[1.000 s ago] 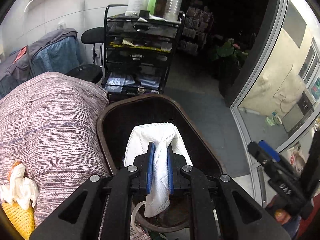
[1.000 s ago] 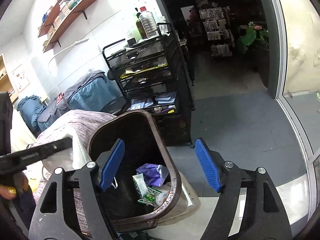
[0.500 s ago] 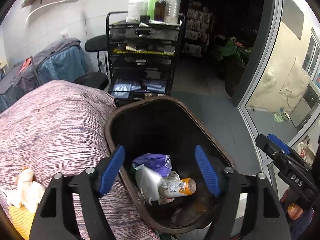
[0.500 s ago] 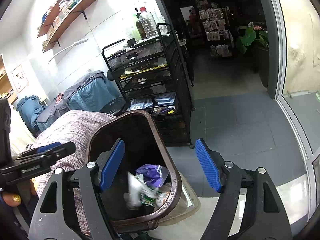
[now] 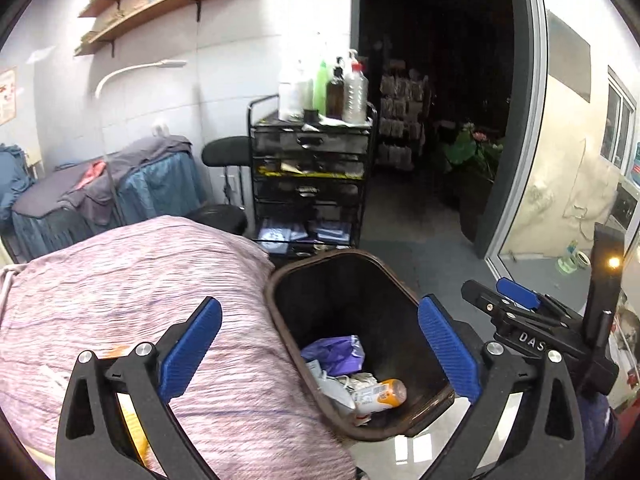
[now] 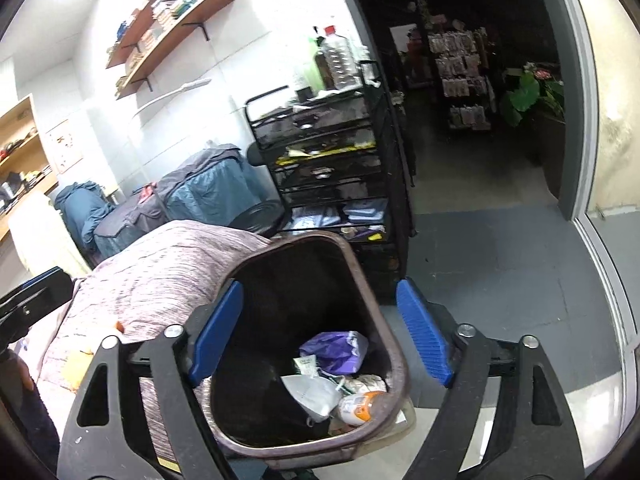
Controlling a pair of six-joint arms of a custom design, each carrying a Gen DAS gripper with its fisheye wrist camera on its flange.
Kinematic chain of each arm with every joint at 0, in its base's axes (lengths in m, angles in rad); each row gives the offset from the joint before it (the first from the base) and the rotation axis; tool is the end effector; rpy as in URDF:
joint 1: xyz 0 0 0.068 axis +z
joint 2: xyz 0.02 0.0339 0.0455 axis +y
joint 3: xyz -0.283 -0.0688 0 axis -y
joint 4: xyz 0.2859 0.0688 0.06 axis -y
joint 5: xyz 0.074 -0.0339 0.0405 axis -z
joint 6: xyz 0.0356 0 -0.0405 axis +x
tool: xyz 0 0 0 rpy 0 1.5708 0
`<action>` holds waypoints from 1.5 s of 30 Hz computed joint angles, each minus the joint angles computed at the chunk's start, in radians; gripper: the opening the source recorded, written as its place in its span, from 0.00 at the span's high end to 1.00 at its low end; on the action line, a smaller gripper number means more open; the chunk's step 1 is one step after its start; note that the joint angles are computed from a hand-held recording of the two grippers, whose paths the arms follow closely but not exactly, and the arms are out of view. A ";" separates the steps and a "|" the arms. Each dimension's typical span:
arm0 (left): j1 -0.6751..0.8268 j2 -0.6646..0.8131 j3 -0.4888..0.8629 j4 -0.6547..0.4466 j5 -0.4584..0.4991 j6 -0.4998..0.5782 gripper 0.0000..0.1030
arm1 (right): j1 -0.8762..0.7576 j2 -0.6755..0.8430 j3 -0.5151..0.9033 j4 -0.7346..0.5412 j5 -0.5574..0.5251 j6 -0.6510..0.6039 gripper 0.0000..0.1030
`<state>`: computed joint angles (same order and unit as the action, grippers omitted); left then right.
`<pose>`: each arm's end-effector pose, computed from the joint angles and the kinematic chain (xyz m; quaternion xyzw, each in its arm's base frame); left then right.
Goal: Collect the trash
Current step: 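Move both tools back over the remaining trash on the bed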
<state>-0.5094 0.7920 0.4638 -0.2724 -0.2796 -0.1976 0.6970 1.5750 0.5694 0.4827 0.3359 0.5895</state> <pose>0.1798 -0.0892 0.2184 0.0718 0.8755 -0.0442 0.4759 0.2515 0.1953 0.1335 0.0376 0.8569 0.1800 0.4815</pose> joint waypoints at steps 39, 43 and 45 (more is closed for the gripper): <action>1.668 -0.288 -0.132 -0.450 0.906 0.748 0.06 | 0.313 0.428 0.668 -0.295 -0.303 -0.191 0.17; 1.742 -0.181 -0.119 -0.427 0.940 0.817 0.06 | 0.321 0.511 0.800 -0.394 -0.336 -0.212 0.17; 1.738 -0.150 -0.115 -0.408 0.936 0.816 0.06 | 0.326 0.549 0.861 -0.450 -0.337 -0.223 0.17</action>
<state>1.2290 0.6419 0.3485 -0.6800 0.6560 0.6188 1.0226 2.1241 1.4300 0.0330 -0.0014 0.3662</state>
